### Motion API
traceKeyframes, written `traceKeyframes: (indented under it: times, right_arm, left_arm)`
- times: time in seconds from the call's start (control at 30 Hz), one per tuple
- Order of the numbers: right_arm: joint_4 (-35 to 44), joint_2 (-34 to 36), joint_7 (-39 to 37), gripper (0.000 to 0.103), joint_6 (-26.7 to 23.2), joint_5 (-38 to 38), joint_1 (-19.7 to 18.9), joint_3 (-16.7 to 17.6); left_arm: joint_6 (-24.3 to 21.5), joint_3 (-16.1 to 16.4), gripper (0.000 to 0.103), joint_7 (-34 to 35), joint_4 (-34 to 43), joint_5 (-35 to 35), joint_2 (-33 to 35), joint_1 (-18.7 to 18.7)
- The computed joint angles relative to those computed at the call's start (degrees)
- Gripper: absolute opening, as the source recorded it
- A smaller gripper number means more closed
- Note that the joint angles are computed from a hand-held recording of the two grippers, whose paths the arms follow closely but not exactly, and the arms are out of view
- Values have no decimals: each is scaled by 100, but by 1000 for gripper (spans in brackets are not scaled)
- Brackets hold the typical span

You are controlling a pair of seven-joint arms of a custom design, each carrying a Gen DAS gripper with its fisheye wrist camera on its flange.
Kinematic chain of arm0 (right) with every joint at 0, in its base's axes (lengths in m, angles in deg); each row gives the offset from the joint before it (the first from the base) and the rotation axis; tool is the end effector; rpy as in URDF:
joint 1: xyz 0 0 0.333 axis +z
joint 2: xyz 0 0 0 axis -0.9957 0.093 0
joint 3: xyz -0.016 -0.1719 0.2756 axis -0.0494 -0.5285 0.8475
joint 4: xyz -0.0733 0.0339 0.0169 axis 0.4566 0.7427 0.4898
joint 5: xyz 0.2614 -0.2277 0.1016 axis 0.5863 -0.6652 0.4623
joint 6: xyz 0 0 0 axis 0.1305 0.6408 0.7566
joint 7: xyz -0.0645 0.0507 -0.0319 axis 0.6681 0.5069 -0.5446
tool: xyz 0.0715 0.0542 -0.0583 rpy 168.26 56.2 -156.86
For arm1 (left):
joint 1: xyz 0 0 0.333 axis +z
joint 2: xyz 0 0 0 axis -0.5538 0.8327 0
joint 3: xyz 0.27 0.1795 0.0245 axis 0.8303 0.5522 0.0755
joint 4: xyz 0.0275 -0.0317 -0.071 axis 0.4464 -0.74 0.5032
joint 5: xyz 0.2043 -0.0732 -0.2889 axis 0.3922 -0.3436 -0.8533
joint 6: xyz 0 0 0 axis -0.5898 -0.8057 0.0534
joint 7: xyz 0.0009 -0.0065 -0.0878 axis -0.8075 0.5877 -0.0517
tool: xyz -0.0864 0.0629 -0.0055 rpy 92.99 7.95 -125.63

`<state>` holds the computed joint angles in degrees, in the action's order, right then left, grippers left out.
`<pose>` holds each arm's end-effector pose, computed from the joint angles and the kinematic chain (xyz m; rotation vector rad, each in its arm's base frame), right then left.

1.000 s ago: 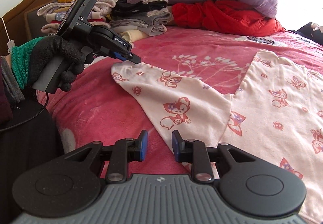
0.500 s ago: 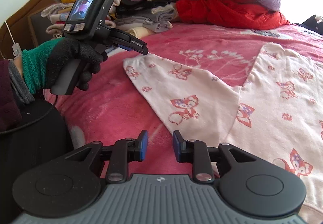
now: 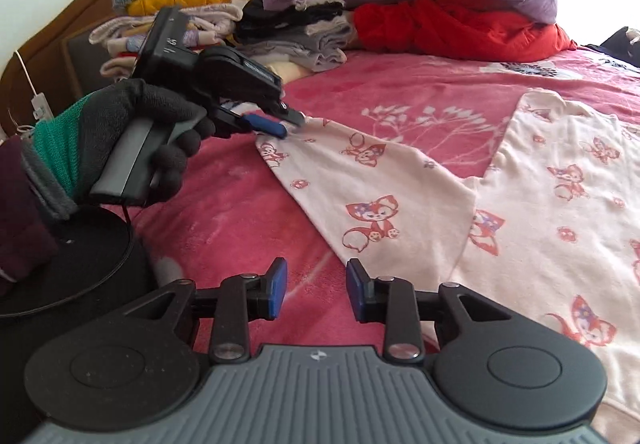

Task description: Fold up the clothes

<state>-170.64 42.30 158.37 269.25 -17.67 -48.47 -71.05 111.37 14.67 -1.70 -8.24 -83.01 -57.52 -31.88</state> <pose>0.4945 0.3007 0.4487 -1.7464 1.3833 -0.4126 0.6947 -0.1127 0.4686 -2.1055 1.5482 -1.2365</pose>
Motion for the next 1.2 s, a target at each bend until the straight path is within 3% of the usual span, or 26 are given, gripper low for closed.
traceKeyframes:
  times: [0.03, 0.07, 0.13, 0.17, 0.2, 0.23, 0.27, 0.3, 0.33, 0.37, 0.43, 0.47, 0.5, 0.53, 0.57, 0.63, 0.67, 0.73, 0.8, 0.83, 0.87, 0.97, 1.07, 1.1, 1.13, 1.2]
  right_arm:
    - [-111, -100, 54, 34, 39, -42, -268, 253]
    - [-244, -200, 98, 34, 107, -60, -413, 378]
    - [-519, -402, 251, 34, 237, -166, -807, 709]
    - [-672, -505, 386, 34, 297, -270, -1028, 876]
    - [-811, -597, 502, 34, 351, -345, -1166, 967]
    - [-955, -698, 762, 34, 391, -582, -1392, 1105]
    - [-1092, -802, 1115, 34, 424, -912, -1599, 1197]
    - [-1220, -907, 1509, 34, 463, -1287, -1743, 1205]
    - [-1335, -1011, 1903, 34, 513, -1659, -1817, 1128]
    - [-1444, -1114, 2258, 34, 561, -1991, -1831, 995]
    - [-1652, -1319, 2816, 35, 652, -2494, -1766, 661]
    - [-1750, -1416, 2957, 35, 694, -2609, -1744, 517]
    - [-1835, -1488, 2967, 35, 733, -2606, -1761, 437]
    - [-1917, -1557, 2976, 35, 770, -2604, -1775, 353]
    - [-1998, -1617, 2907, 35, 800, -2537, -1825, 319]
    - [-2165, -1668, 2534, 35, 889, -2163, -2022, 420]
    - [-2235, -1630, 2618, 35, 1022, -2203, -1989, 288]
    - [-2368, -1544, 2713, 35, 1237, -2168, -2043, 207]
    - [-2369, -1441, 2856, 35, 1164, -2322, -2089, 159]
    - [-2319, -1390, 3151, 35, 1107, -2659, -2074, 50]
    - [-2251, -1348, 3562, 35, 1111, -3153, -2067, -92]
    - [-2127, -1290, 4163, 35, 1125, -3913, -2208, -143]
    - [-2023, -1210, 4586, 34, 1143, -4408, -2402, -91]
    - [-2011, -1204, 4583, 34, 1161, -4407, -2461, -38]
    - [-2012, -1203, 4524, 34, 1180, -4353, -2507, 20]
    - [-2031, -1222, 4355, 34, 1178, -4191, -2562, 123]
  left_arm:
    - [85, 40, 51, 200, -48, -318, -43, -48]
    - [24, -120, 51, 736, 1, -1037, -42, 26]
    - [-295, -981, 51, 2161, 115, -2691, 18, 669]
    - [-475, -1281, 51, 2280, 147, -2938, 74, 922]
    - [-706, -1381, 52, 1998, 208, -2783, 141, 1032]
    - [-820, -1281, 53, 1349, 188, -2227, 143, 978]
    - [-749, -1057, 46, 596, 89, -1296, 101, 813]
    - [-536, -1033, 42, 244, -14, -765, 62, 761]
    - [-287, -1210, 45, 294, -79, -637, 64, 850]
    - [-57, -1586, 52, 747, -102, -911, 109, 1064]
    - [192, -2587, 54, 2205, -100, -2006, 262, 1623]
    - [212, -3040, 54, 2619, -121, -2157, 358, 1878]
    - [65, -3293, 54, 2954, -133, -2201, 398, 1988]
    - [-102, -3346, 54, 3198, -164, -2143, 369, 1953]
    - [-217, -3199, 52, 3331, -218, -1980, 266, 1752]
    - [-413, -2903, 40, 3615, -293, -1631, 111, 1329]
    - [-436, -2800, 36, 3766, -324, -1507, 72, 1145]
    - [-521, -2196, 37, 4070, -302, -1416, -52, 449]
    - [-438, -1196, 39, 2943, -266, 18, -60, -428]
    - [-384, -814, 35, 2551, -291, 534, -54, -718]
    - [-286, -633, 34, 2384, -311, 649, -53, -856]
    - [205, -888, 34, 2718, -372, -211, -113, -690]
    - [-41, -1202, 34, 2929, -232, -584, -43, -480]
    - [-186, -1101, 34, 2878, -194, -532, -39, -563]
    - [-306, -801, 34, 2585, -188, -78, -48, -798]
    - [-515, 170, 34, 2099, -170, 767, -73, -1610]
